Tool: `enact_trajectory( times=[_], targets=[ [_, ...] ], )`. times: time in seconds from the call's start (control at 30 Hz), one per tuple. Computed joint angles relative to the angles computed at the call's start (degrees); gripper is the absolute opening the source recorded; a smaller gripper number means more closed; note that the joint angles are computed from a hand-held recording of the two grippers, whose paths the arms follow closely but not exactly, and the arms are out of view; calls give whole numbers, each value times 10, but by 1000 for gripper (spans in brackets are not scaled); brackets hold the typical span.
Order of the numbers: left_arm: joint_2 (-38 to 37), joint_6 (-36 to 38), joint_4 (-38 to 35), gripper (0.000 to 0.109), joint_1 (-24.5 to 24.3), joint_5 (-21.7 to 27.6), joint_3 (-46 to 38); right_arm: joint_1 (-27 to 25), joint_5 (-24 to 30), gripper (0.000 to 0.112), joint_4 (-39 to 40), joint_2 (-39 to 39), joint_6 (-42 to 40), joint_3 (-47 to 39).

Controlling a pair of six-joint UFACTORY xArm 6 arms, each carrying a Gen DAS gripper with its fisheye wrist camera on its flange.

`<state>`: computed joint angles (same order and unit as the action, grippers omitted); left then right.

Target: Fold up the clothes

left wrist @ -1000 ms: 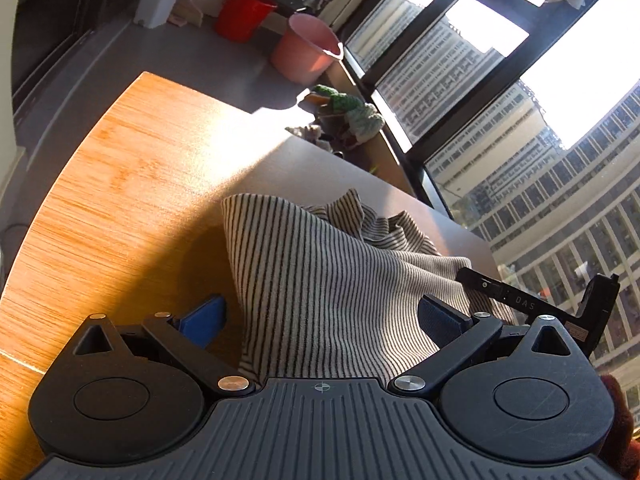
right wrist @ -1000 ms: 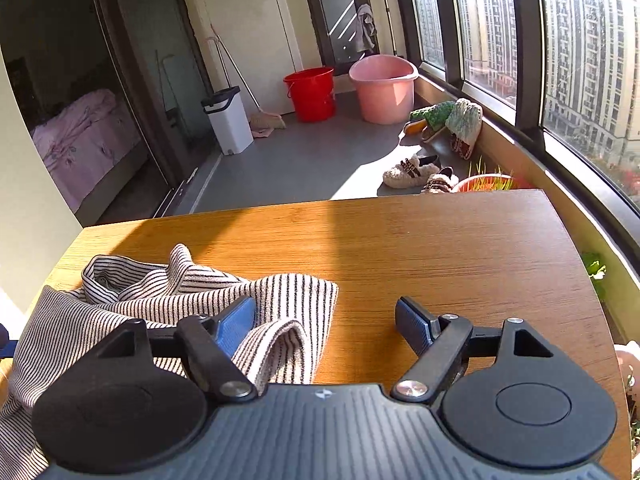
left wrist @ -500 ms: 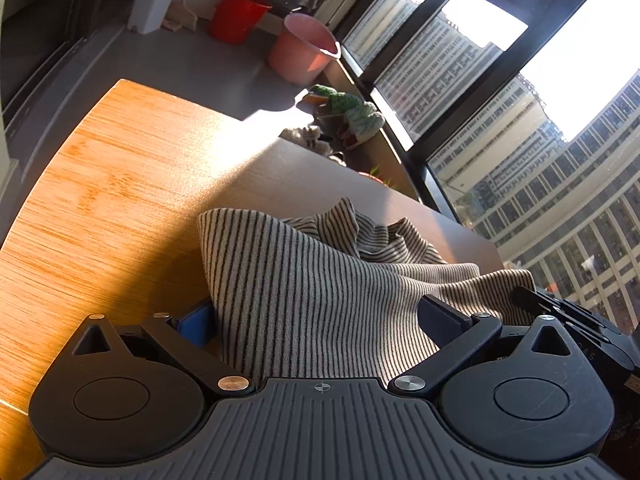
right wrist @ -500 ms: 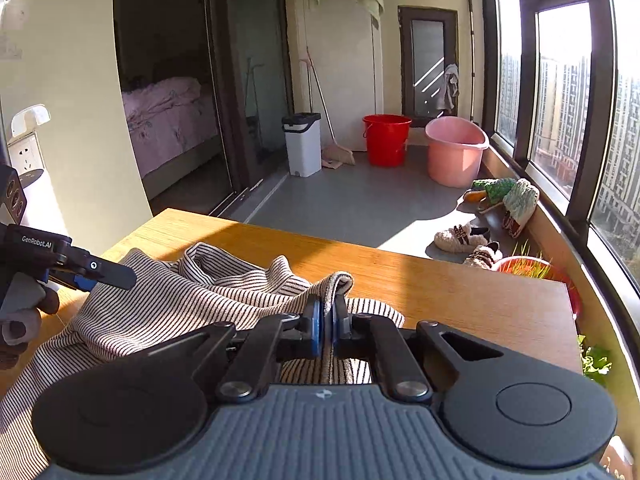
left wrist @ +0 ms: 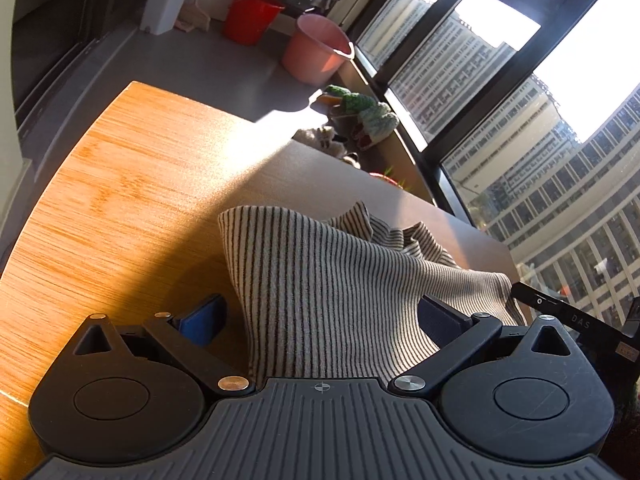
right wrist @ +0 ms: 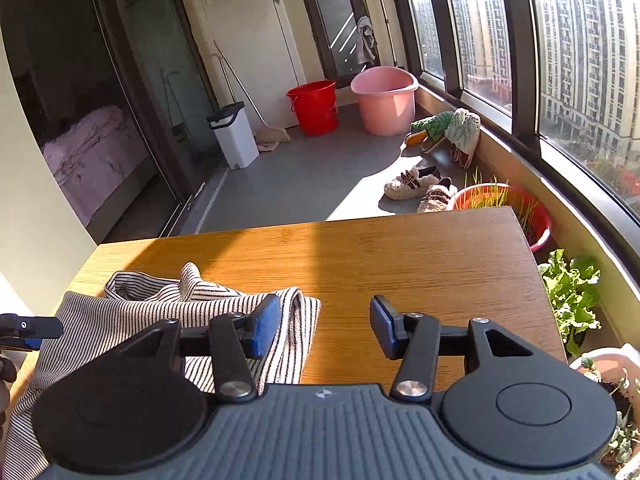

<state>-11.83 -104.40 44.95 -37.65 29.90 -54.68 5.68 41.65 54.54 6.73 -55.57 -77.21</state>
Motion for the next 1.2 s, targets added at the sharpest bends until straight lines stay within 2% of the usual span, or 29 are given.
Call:
enact_trajectory(
  times=[0.07, 0.23, 0.4, 0.43, 0.47, 0.5, 0.53, 0.57, 0.7, 0.8, 0.87, 1.0, 1.1, 1.2],
  targets=[
    [10, 7, -7, 103, 8, -18, -2, -4, 32, 56, 5, 19, 19, -24],
    [31, 25, -15, 103, 20, -37, -18, -1, 69, 57, 19, 51, 37, -44],
    [41, 17, -18, 103, 65, -135, -1, 4, 92, 58, 46, 61, 7, -44],
    [45, 5, -3, 101, 73, -149, -1, 8, 85, 51, 46, 60, -7, -41],
    [50, -9, 20, 90, 77, -145, -6, 9, 85, 46, 50, 64, -13, -45],
    [56, -6, 32, 65, 76, -121, -17, 6, 95, 37, 60, 75, -8, -57],
    [65, 1, 41, 54, 75, -99, -29, 3, 105, 30, 70, 86, -1, -69],
    [74, 9, 52, 44, 74, -77, -41, 0, 115, 29, 79, 97, 5, -82],
    [97, 51, 53, 32, 88, -67, -82, 2, 123, 23, 86, 131, 48, -137],
    [80, 25, 126, 26, 85, -76, -103, -8, 141, 21, 126, 99, 3, -131],
    [52, -28, 218, 26, 64, -76, -104, -21, 164, 21, 159, 62, -42, -107],
    [-30, -121, 355, 27, -19, -19, -44, -80, 237, 20, 196, -57, -133, 14],
    [-88, -184, 393, 29, -100, 32, 36, -126, 282, 20, 169, -131, -150, 102],
    [-113, -185, 351, 36, -176, 81, 89, -162, 311, 20, 121, -197, -162, 187]
  ],
)
